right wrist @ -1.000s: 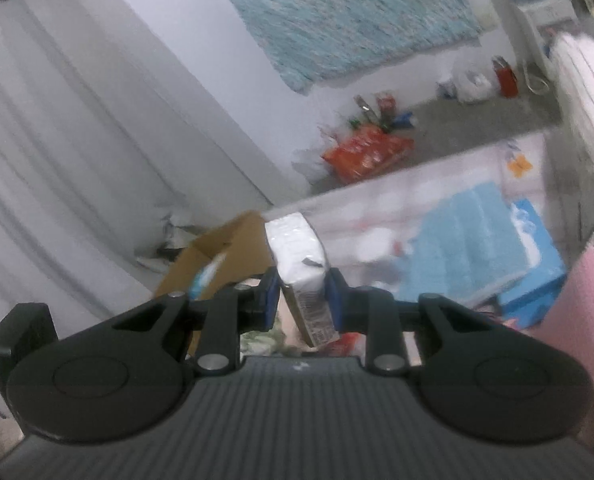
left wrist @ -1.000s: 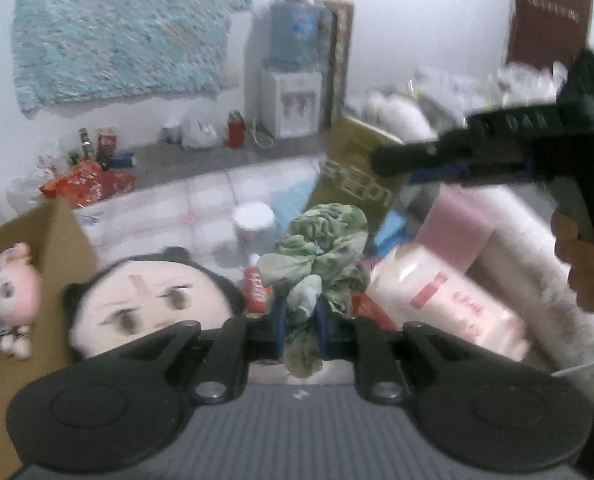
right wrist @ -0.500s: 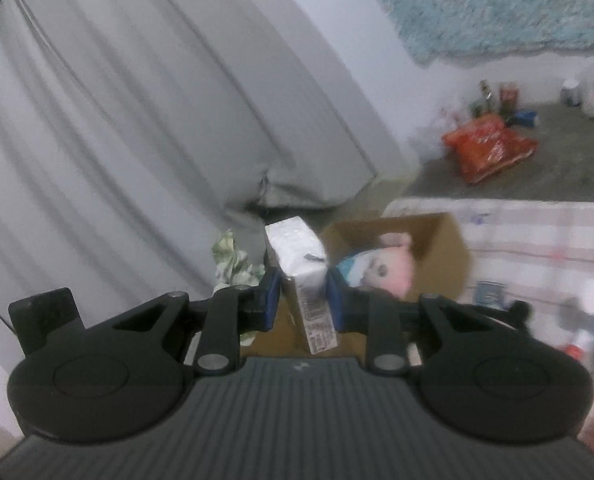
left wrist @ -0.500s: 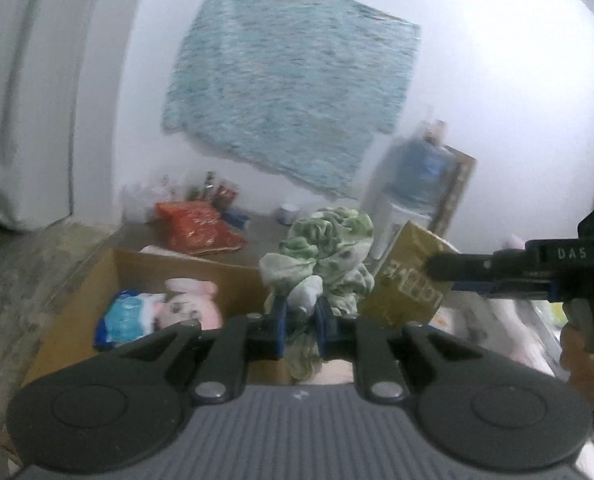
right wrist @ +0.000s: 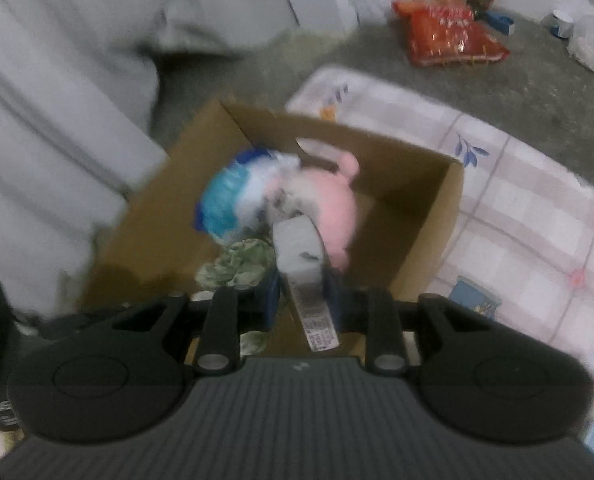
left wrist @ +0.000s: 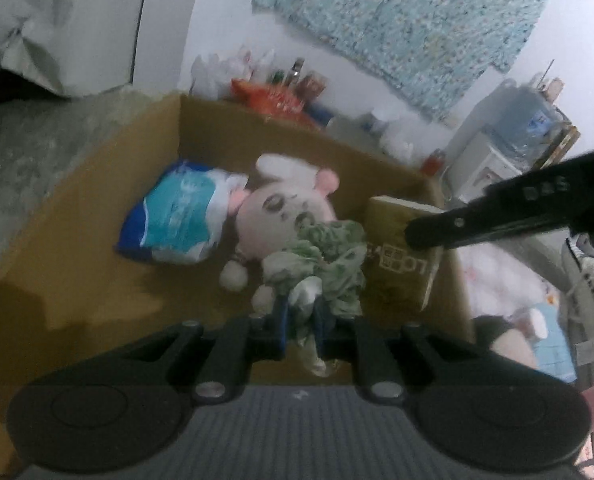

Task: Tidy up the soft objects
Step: 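Carry the scrunchie and gold box into the cardboard box and release both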

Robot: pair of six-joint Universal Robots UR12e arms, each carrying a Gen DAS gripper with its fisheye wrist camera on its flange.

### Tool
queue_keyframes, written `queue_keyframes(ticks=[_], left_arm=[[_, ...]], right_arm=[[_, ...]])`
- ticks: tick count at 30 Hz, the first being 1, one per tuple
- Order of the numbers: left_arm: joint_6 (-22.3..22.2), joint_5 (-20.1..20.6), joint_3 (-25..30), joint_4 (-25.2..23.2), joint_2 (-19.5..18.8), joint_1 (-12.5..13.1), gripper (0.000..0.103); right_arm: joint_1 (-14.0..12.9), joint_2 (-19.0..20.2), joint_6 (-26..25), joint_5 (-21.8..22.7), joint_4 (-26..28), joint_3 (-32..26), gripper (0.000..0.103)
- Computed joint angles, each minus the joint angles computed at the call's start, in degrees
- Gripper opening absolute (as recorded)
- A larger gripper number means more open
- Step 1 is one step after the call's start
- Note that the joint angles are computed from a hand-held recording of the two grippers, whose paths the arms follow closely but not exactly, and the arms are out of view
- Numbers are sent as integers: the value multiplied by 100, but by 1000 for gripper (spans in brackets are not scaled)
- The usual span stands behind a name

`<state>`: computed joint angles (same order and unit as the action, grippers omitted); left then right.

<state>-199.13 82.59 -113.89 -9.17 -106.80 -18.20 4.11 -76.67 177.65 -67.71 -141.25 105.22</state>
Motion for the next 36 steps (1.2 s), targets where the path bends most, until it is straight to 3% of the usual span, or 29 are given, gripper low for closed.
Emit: queue_keyframes(ticks=[4,7,13,18,23,29,34,36], left_arm=[[-16,-81,-20,-43,-101,82,13],[-29,-190,-15,-82,-138,127,13],[-71,-195,81,-77,-231,89,13],[-79,-82,45,-36,-195,82,13],[191,-424,154,-325,-223,127,13],[616,-835,652,-1416,-449,144,14],[449,-1526,840,-1571,-685,177,16],[540,-1282,886,-1623,-716,80,21]], right_arm=[[237,335,-365,-741,512,-430,24],[310,524,-520,-1031,666,-648,26],[457,741,-796,-1856,374,-759,26],[420,586,-1002,-1511,122,-619,26],[281,198,-822,-810,-101,-292,26],[2,-663,-455,226,-841,711,26],[-338,-1278,106,690,-1350,1542,26],[-439,-1488,256,618,-1551,1812,26]])
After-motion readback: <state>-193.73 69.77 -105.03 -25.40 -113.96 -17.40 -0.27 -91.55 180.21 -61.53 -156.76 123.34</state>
